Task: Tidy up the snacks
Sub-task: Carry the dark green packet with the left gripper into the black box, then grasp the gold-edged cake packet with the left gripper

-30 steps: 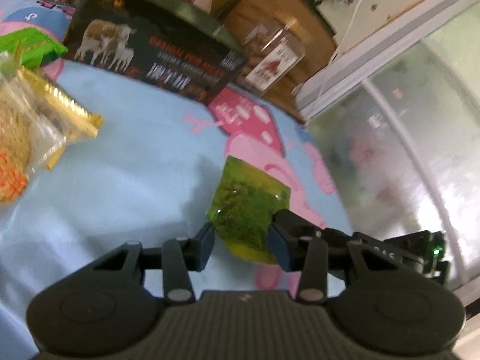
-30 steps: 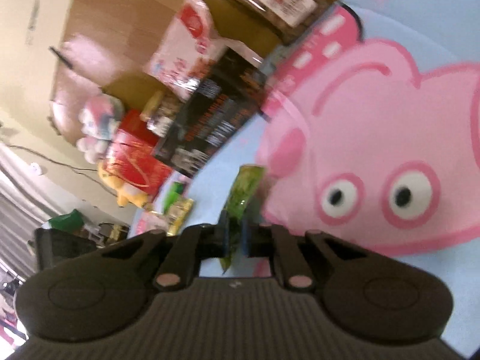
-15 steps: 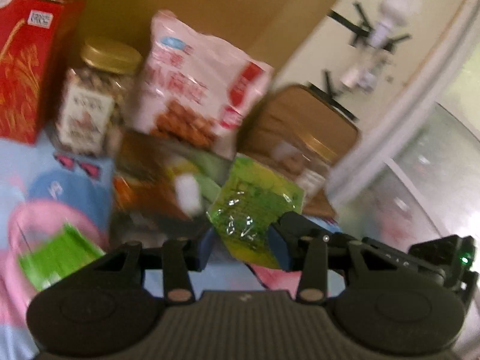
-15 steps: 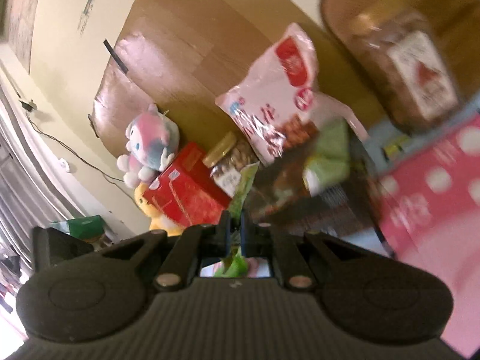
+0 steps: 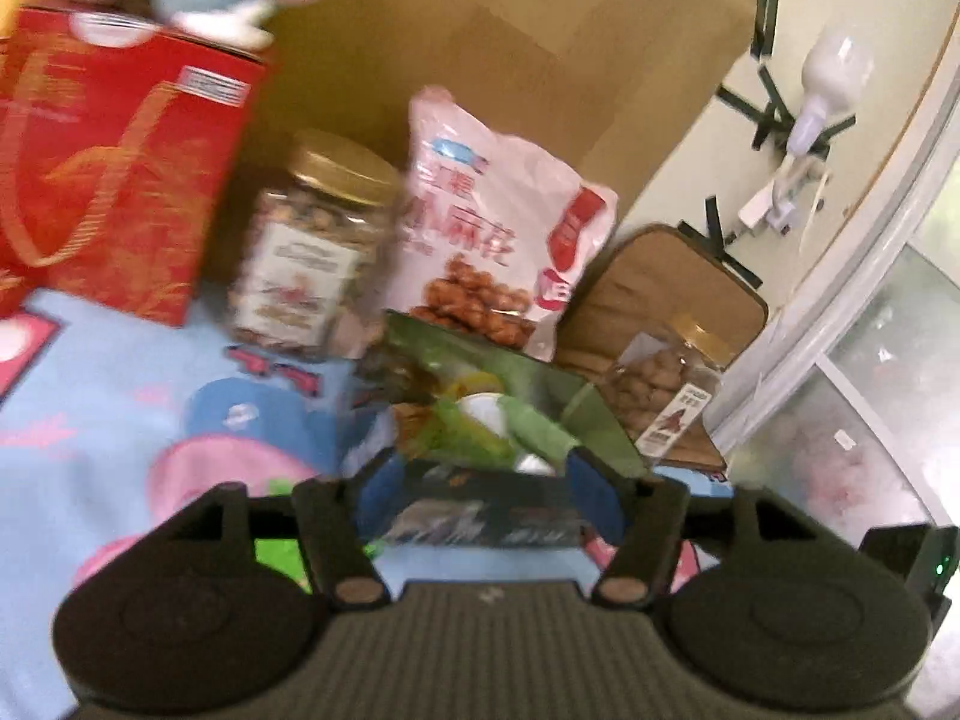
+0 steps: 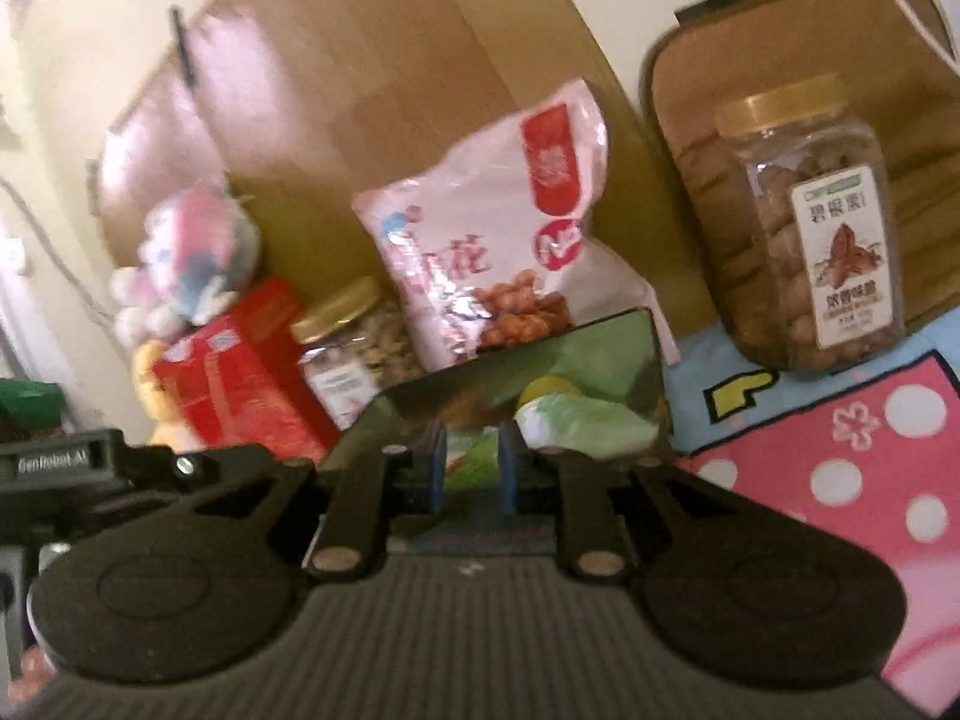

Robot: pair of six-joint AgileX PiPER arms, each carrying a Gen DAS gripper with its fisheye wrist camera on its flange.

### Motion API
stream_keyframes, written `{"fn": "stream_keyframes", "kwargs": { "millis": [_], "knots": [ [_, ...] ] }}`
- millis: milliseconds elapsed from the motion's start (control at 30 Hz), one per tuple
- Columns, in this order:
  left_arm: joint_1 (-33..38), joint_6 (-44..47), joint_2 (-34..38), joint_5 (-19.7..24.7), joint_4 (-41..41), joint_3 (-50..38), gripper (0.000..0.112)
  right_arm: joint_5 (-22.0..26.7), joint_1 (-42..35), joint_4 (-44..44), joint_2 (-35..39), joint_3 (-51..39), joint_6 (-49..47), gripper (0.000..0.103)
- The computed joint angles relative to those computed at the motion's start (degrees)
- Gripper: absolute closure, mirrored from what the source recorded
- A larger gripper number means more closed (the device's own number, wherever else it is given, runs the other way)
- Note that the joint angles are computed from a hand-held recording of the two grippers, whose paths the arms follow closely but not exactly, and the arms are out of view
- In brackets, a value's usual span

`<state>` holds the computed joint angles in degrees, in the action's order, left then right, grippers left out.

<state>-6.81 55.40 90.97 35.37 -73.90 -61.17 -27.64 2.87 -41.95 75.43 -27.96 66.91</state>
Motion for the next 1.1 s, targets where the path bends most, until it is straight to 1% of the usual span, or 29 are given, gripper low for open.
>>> {"fn": "stream_keyframes", "kwargs": {
  "millis": [33, 67, 100, 167, 200, 233, 333, 400, 433, 467, 533, 567, 600, 633, 667, 733, 767, 800, 900, 933, 967, 1067, 1100],
  "knots": [
    [1.9, 1.9, -2.1, 0.6, -0.9, 2.9, 0.048, -2.1, -0.8, -3.9, -1.2, 1.9, 3.4, 0.071],
    [3.4, 3.2, -3.5, 1.1, -1.5, 5.1, 0.048, -3.6, -0.9, -7.0, -2.1, 3.4, 6.1, 0.066],
    [4.9, 4.8, -4.8, 1.5, -1.9, 7.3, 0.048, -5.5, -1.1, -10.5, -2.5, 4.7, 9.3, 0.063],
    [7.7, 6.7, -6.9, 1.7, -1.8, 11.5, 0.046, -8.3, -0.6, -14.9, -2.7, 7.0, 13.8, 0.063],
    [9.2, 8.0, -7.2, 2.5, -2.2, 13.4, 0.044, -9.9, -0.3, -16.6, -2.4, 8.0, 15.7, 0.063],
    [10.6, 9.2, -7.1, 4.1, -2.8, 14.8, 0.044, -11.6, 0.2, -17.3, -2.0, 9.0, 16.7, 0.063],
    [13.1, 12.9, -5.6, 7.6, -4.7, 17.8, 0.044, -13.4, 3.7, -16.8, -0.6, 10.1, 18.8, 0.063],
    [13.8, 14.2, -4.5, 9.1, -5.8, 19.3, 0.044, -13.2, 6.4, -18.4, 1.0, 9.0, 21.9, 0.063],
    [14.3, 15.0, -3.8, 10.4, -6.6, 20.1, 0.046, -11.6, 8.7, -17.6, 1.6, 8.4, 22.2, 0.063],
    [14.6, 15.9, -3.4, 11.5, -7.6, 21.0, 0.050, -9.3, 11.7, -16.0, 2.1, 7.5, 22.3, 0.063],
    [14.3, 16.0, -2.7, 13.6, -7.9, 22.1, 0.061, -6.3, 15.5, -13.9, 3.2, 6.2, 21.8, 0.064],
    [13.6, 15.9, -3.6, 12.7, -8.3, 23.2, 0.061, -5.1, 16.5, -14.0, 3.6, 5.5, 22.4, 0.071],
    [12.8, 16.4, -5.0, 11.5, -9.1, 24.6, 0.061, -3.4, 17.5, -13.2, 2.8, 5.7, 22.5, 0.073],
    [12.5, 15.9, -6.0, 11.3, -9.1, 25.6, 0.061, -3.8, 16.8, -14.7, 1.8, 6.1, 23.5, 0.073],
    [12.6, 15.6, -6.6, 12.3, -9.1, 26.6, 0.061, -4.0, 15.8, -17.8, 0.6, 6.3, 25.8, 0.073],
    [12.4, 15.1, -6.4, 14.9, -9.1, 27.8, 0.061, -3.7, 13.9, -21.2, -2.0, 7.3, 27.7, 0.073],
    [11.5, 15.1, -6.1, 15.7, -9.4, 28.1, 0.061, -3.5, 12.5, -24.1, -4.4, 8.0, 28.9, 0.072],
    [10.1, 15.3, -6.1, 15.7, -10.1, 28.4, 0.061, -3.5, 11.3, -25.1, -5.9, 8.9, 28.7, 0.071],
    [3.8, 15.1, -7.2, 12.1, -12.4, 28.9, 0.061, -3.2, 7.2, -31.1, -10.1, 11.8, 32.0, 0.071],
    [1.7, 15.3, -7.7, 10.7, -13.0, 29.1, 0.059, -3.1, 5.8, -32.5, -11.8, 13.3, 32.6, 0.071],
    [0.0, 15.4, -7.9, 9.8, -13.4, 28.9, 0.059, -3.1, 5.1, -32.0, -12.7, 14.5, 31.8, 0.071],
    [-4.0, 16.0, -8.0, 7.8, -14.2, 28.6, 0.059, -4.6, 0.2, -35.9, -17.8, 18.8, 33.2, 0.068],
    [-4.7, 15.8, -7.9, 7.4, -14.1, 28.4, 0.059, -5.2, -1.1, -36.7, -19.0, 19.8, 32.9, 0.065]
  ]
}}
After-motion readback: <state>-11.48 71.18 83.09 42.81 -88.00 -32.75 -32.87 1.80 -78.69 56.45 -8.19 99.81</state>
